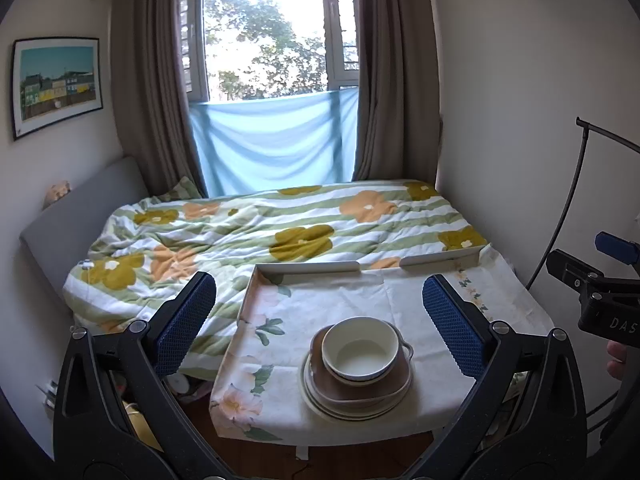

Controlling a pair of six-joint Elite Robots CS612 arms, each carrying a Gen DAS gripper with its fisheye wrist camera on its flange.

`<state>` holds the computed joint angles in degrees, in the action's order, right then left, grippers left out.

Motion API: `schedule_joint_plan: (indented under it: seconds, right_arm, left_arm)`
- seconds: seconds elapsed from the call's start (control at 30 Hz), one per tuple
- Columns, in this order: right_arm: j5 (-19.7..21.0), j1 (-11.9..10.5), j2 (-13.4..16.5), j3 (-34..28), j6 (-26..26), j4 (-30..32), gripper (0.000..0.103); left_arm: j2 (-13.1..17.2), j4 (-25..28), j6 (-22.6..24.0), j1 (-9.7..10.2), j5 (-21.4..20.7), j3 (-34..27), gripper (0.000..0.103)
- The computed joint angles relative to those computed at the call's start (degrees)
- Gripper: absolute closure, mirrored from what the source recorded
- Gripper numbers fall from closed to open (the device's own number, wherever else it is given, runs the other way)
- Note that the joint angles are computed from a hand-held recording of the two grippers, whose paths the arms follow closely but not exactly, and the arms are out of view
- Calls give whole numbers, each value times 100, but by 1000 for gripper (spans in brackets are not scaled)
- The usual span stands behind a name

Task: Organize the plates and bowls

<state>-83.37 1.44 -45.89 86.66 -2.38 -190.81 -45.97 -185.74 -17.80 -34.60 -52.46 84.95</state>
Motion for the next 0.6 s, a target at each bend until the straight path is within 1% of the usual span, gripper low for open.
schedule_joint_plan:
  seconds: [0.6]
  right_arm:
    - [-19, 7, 9, 14, -10, -31, 5]
  left_arm:
    - [29, -8, 14, -20, 42, -11, 0]
